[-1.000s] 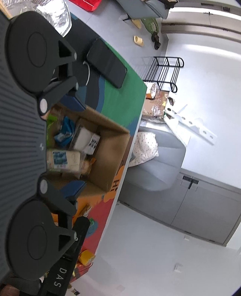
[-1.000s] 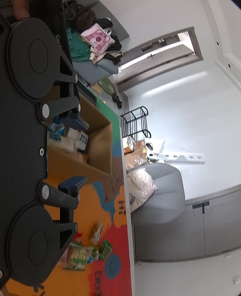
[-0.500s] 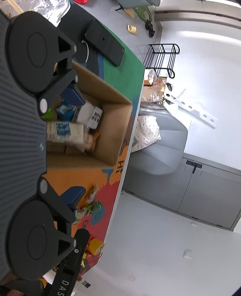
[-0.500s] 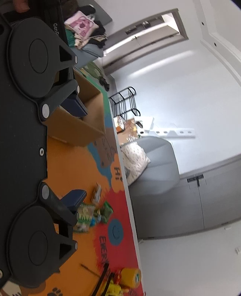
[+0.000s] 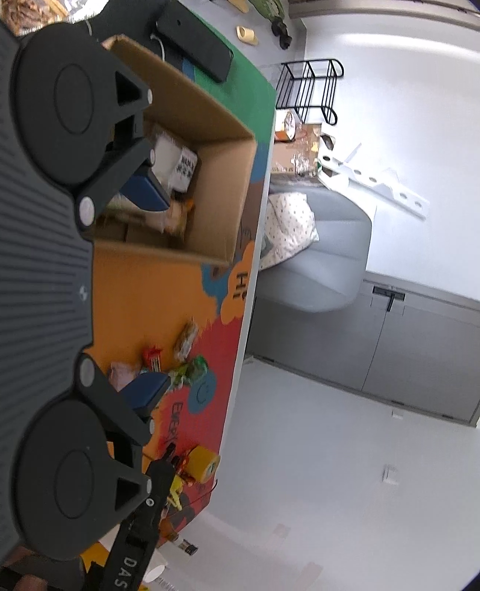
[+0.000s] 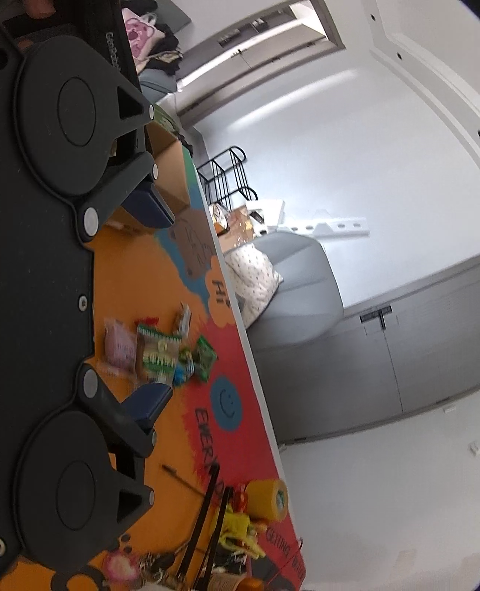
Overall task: Organize snacks
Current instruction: 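Reach the left tool to the purple round pastry and grasp it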
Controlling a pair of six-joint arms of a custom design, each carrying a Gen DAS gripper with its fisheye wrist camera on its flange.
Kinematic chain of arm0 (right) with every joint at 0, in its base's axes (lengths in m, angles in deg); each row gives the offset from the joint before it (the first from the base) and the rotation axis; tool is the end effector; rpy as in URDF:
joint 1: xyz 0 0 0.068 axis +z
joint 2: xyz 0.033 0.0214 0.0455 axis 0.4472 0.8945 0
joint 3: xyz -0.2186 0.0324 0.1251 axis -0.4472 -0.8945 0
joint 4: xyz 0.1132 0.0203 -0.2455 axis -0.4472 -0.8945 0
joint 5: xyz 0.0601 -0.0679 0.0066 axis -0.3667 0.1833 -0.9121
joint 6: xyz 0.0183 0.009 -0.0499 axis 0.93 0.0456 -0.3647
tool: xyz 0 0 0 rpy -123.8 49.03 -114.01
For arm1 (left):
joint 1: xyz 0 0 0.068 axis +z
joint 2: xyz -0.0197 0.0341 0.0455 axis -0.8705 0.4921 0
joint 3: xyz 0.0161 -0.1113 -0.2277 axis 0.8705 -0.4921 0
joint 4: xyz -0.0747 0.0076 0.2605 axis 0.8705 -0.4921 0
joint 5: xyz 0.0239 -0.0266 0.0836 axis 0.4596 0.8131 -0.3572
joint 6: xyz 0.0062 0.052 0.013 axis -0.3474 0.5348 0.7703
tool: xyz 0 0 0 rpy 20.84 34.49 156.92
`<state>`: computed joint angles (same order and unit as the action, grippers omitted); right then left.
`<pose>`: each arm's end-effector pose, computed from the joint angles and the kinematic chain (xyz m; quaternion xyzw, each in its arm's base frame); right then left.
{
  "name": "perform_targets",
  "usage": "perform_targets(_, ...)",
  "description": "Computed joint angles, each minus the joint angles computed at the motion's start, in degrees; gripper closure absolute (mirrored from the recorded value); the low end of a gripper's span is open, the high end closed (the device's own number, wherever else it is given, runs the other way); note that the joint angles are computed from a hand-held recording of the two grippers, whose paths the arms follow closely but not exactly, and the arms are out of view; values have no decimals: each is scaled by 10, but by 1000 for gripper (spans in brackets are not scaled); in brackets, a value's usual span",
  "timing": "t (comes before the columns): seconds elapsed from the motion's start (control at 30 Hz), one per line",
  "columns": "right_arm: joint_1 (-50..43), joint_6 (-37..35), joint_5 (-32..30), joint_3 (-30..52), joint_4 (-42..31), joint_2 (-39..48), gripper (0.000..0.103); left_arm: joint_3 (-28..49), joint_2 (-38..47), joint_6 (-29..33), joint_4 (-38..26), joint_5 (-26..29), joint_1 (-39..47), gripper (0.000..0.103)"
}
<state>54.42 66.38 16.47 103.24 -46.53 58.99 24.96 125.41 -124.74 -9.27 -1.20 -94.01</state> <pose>0.3098 0.1712 0.1978 -0.1146 0.8402 0.2810 0.4494 0.1998 -0.1072 0.2333 -0.1874 0.8542 -0.0209 0.4846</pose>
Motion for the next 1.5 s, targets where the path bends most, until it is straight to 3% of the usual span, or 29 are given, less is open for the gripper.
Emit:
perform_targets(0.27, -40, 0, -15, -14, 18, 12, 12, 28, 80, 29, 68, 0, -20, 10)
perform_targets(0.77, -96, 12, -74, 29, 27, 105, 28, 102, 250, 50, 139, 49, -3, 16)
perform_targets(1.3, -124, 17, -101, 110, 21, 215, 28, 206, 451, 56, 186, 137, 33, 24)
perform_targets(1.4, -122, 19, -102, 130, 13, 235, 28, 225, 481, 58, 189, 152, 38, 29)
perform_targets(1.5, -115, 16, -104, 149, 6, 252, 28, 238, 502, 49, 181, 177, 48, 49)
